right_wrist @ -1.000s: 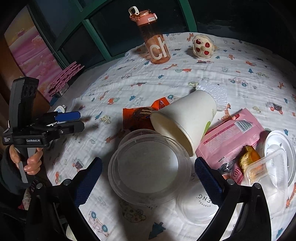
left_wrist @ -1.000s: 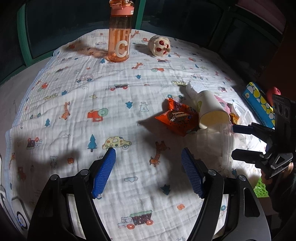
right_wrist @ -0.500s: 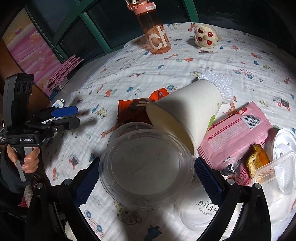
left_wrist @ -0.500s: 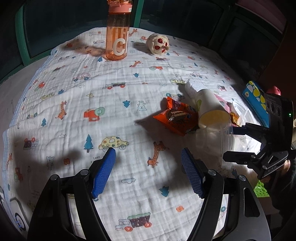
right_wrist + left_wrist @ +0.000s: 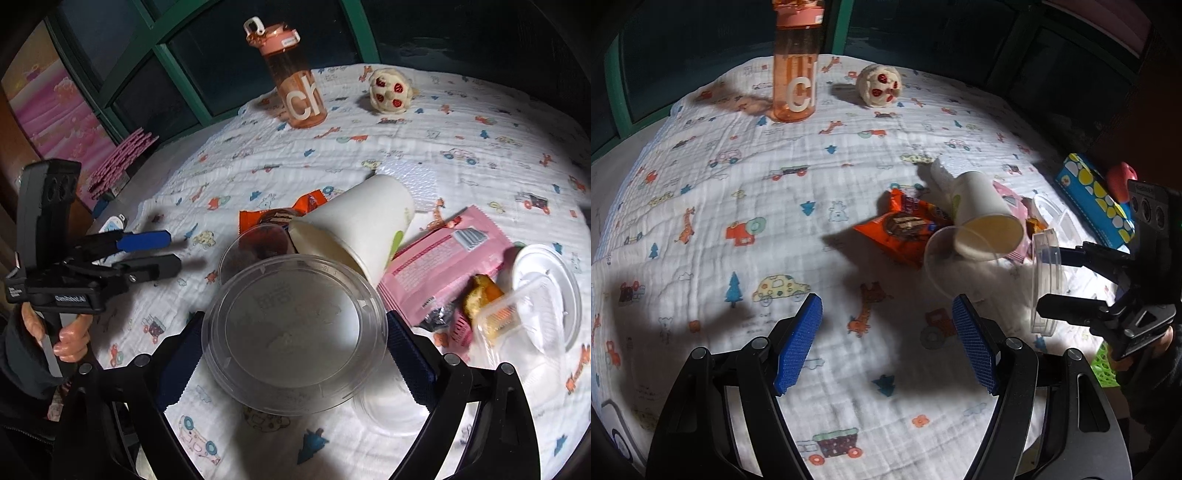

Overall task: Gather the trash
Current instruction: 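Grasp the large round clear plastic lid with the right tool, then grasp the small clear plastic cup with the left tool while the right tool lifts the lid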

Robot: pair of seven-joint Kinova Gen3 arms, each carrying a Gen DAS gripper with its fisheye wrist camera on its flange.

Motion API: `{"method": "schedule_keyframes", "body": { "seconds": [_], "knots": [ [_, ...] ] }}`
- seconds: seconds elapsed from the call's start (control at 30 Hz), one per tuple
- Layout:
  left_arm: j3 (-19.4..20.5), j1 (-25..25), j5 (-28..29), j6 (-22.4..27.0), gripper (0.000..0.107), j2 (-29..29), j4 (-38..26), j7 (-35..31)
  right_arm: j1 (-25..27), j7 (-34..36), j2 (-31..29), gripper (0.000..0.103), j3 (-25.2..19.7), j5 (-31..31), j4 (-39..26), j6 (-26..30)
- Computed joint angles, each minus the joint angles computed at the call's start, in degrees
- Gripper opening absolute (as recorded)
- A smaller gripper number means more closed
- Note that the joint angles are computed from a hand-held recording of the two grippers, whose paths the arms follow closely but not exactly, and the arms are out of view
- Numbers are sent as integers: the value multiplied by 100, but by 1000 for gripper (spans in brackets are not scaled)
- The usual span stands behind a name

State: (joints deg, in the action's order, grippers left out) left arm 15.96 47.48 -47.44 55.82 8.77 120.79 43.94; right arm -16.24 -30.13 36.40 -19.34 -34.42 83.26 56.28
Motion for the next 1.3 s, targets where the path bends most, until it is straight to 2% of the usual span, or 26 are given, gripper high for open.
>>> {"method": "schedule_keyframes", "body": {
  "seconds": [0.23, 0.53, 0.8, 0.93, 1.13, 1.3],
  "knots": [
    [-117, -41, -192, -337, 75, 229, -175, -341, 446, 227, -357, 90, -39, -462, 415, -60],
    [-443, -157, -225, -669, 75, 601, -540, -1179, 1001, 650, -858, 90, 108, -1238, 1025, -114],
    [-718, -131, -82, -496, 75, 911, -852, -1627, 1377, 853, -1232, 90, 422, -1742, 1471, -55],
    [-794, -100, -9, -425, 63, 1038, -959, -1823, 1528, 997, -1422, 90, 581, -1952, 1691, -68],
    [-855, 44, 11, -320, 61, 1024, -984, -1746, 1742, 1033, -1613, 90, 835, -2147, 1880, -9],
    [-733, 227, -35, -115, 61, 837, -993, -1575, 1991, 1100, -1811, 90, 1049, -2395, 2023, -27]
  ]
}}
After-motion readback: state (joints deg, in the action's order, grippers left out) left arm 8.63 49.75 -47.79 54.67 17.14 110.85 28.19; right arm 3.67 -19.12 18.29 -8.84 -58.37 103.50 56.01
